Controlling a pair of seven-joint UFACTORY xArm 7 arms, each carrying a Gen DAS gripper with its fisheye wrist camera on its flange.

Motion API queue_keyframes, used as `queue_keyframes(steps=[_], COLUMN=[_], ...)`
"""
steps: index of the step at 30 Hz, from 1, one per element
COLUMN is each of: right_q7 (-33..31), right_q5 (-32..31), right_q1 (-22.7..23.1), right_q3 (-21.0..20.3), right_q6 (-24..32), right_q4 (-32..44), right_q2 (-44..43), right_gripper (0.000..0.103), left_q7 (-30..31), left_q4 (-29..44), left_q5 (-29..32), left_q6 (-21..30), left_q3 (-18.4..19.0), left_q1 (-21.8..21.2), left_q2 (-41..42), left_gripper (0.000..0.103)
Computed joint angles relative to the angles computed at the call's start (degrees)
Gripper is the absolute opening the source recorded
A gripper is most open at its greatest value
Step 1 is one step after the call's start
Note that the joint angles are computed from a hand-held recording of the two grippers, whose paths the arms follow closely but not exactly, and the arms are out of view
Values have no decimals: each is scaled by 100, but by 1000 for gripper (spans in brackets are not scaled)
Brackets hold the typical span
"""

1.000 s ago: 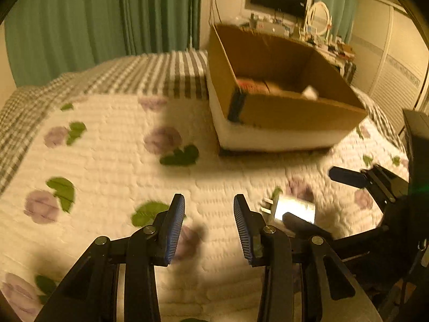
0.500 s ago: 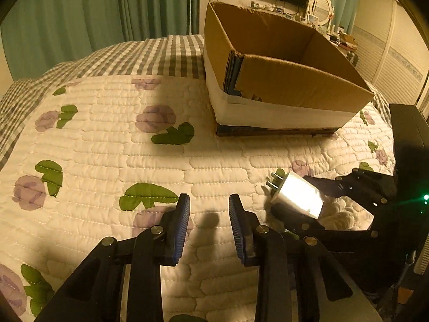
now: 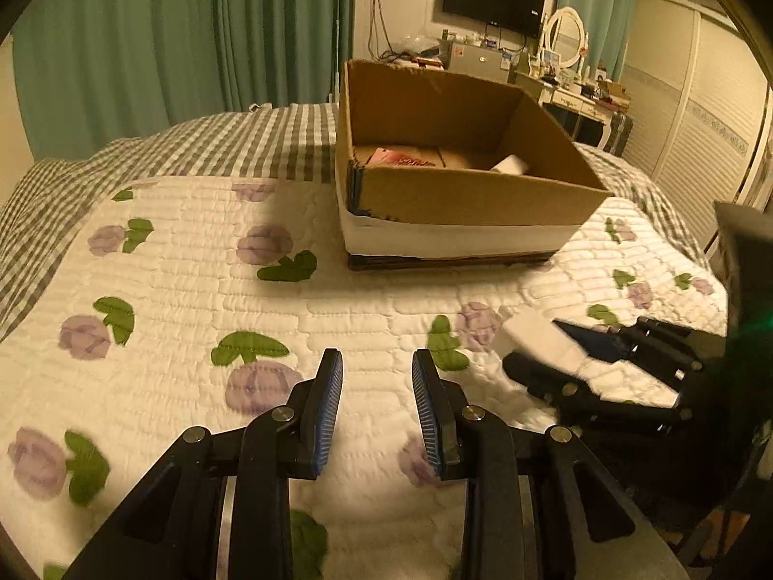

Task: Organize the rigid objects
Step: 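Carry the white charger over the box and release it inside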

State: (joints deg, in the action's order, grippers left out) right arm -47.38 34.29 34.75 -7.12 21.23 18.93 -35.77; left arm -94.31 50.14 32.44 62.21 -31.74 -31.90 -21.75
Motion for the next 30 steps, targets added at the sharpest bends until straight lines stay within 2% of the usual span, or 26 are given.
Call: queue_keyframes(steps=[9, 14, 20, 26, 30], right_q7=[457, 732, 893, 894, 803], right_q5=[-409, -616, -658, -622, -614], right_q1=[-532, -724, -705, -526, -362], right_q3=[15, -55, -141, -224, -267], right_q6=[825, 1313, 1474, 1299, 1080], right_q4=[-244, -202, 208, 770, 1097], right_q2=[-1728, -2625, -3027, -3014, -2838], right_gripper=[40, 40, 40, 40, 40], left_q7=[-503, -559, -401, -60, 90], left_q4=[706, 1287, 1991, 2543, 2617], left_q5=[246, 655, 1339, 2093, 2365], left_q6=[733, 1147, 1819, 2339, 2210], left_q3=[-434, -684, -903, -1075, -975], left_q1=[-95, -90, -81, -7, 54], left_q2=[60, 191, 330, 423, 304], left_gripper=[30, 30, 29, 28, 27])
